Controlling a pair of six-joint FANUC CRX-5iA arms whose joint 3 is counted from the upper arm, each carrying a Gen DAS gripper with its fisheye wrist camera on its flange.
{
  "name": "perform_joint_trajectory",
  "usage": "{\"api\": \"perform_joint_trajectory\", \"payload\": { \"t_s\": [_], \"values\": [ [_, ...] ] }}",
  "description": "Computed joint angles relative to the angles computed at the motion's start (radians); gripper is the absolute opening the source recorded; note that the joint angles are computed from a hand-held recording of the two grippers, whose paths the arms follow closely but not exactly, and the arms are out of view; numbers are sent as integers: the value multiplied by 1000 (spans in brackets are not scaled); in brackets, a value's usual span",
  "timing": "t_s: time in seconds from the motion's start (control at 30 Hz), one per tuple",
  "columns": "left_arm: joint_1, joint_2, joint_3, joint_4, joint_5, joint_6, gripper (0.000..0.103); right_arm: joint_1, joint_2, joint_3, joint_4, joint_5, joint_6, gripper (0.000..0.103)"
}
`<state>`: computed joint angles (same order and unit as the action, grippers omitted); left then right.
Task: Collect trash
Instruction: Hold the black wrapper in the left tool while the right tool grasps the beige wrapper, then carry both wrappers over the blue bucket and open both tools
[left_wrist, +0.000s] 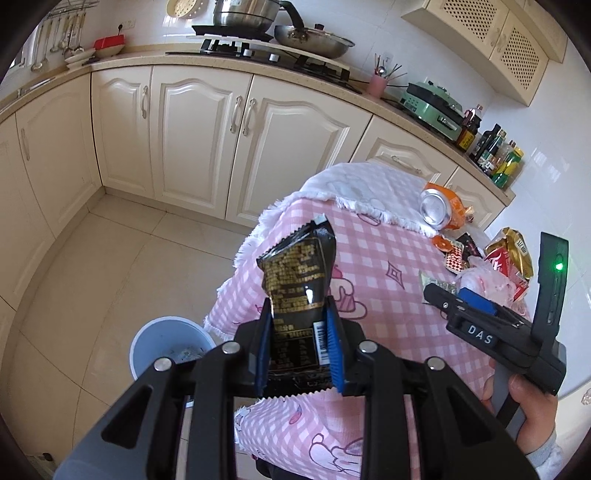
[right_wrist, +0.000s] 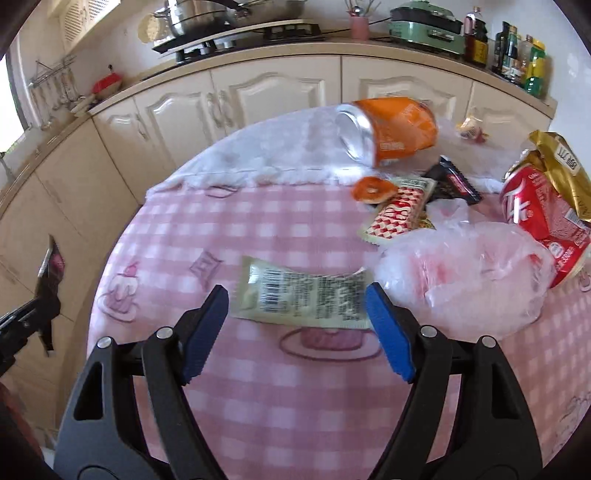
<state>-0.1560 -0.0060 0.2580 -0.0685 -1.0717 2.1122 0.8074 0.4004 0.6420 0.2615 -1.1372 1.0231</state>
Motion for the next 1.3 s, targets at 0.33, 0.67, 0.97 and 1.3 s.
{"api": "perform_joint_trajectory", "payload": {
  "t_s": [0.33,0.67,0.97,1.3],
  "values": [
    [5,-6,-21,30,6,-12,26,23,90,105,76,-91,69,71],
    [9,-45,-47,40,16,-18,26,31,-1,-23,76,6,32,28],
    [55,-137,-127,55,34,-16,26,128,-50,8,-67,75,131,26],
    [217,-287,-275,11,-43,5,26,221,161,341,-297,-49,267,26]
  ]
}}
